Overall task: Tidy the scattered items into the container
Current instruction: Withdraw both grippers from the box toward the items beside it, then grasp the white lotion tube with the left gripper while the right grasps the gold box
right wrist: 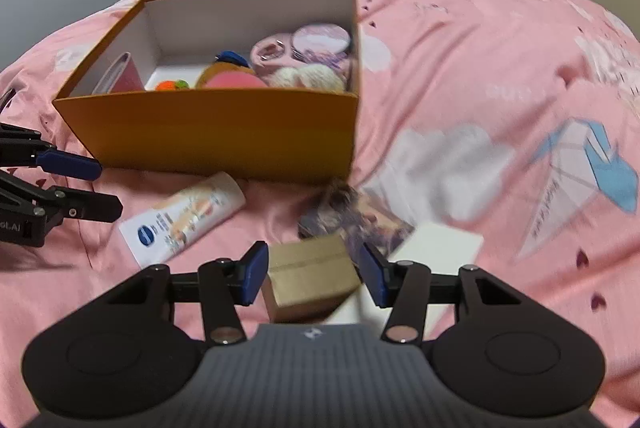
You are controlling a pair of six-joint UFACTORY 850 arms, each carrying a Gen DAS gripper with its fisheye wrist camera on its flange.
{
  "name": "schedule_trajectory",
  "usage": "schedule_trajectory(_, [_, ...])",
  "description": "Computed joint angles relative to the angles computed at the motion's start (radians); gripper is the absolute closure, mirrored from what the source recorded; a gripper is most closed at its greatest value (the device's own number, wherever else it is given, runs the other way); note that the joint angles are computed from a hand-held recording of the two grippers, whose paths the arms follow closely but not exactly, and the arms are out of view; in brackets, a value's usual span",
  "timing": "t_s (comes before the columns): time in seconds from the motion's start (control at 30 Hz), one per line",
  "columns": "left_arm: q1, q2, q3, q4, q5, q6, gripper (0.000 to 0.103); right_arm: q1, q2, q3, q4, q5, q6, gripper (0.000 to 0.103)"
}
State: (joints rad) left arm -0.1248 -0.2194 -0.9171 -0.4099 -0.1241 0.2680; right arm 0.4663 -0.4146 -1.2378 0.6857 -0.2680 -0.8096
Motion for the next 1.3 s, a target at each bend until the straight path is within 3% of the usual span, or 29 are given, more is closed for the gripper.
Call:
schedule_trajectory(0.17, [0.011,-0.042,-0.029,-0.124,-0.051,0.108,0.037,-0.015,-0.004,0.002,-0.051,-0.016,0.066,0.049])
schedule_trajectory(0.6, [0.071,-0.169,-0.112,-0.238,-0.231,0.097,0.035,-0.004,-0.066,-0.05,-0.012,-0.08,-0.039,0.042])
schedule_trajectory(0.93, [0.089,-0.218,-0.137,-0.317,-0.274,0.147,0.031,-0.003,-0.117,-0.094,-0.01,-0.084,-0.074,0.033])
schedule_trajectory(0.97, [0.088,-0.215,-0.136,-0.316,-0.273,0.146,0.033,-0.003,-0.123,-0.1,-0.012,-0.087,-0.07,0.033])
schedule_trajectory(1.03, [0.086,-0.208,-0.13,-0.328,-0.266,0.158,0.049,-0.003,-0.129,-0.106,-0.014,-0.092,-0.067,0.033])
schedule_trajectory(1.07, [0.084,-0.2,-0.124,-0.33,-0.256,0.16,0.052,-0.003,-0.132,-0.109,-0.014,-0.097,-0.067,0.033])
schedule_trajectory(1.13, [0.082,-0.177,-0.104,-0.385,-0.23,0.219,0.071,-0.003,-0.133,-0.111,-0.02,-0.101,-0.063,0.033])
schedule_trajectory(1.3, [0.074,-0.114,-0.048,-0.691,-0.171,0.569,0.08,-0.007,-0.124,-0.108,0.01,-0.122,-0.089,0.036])
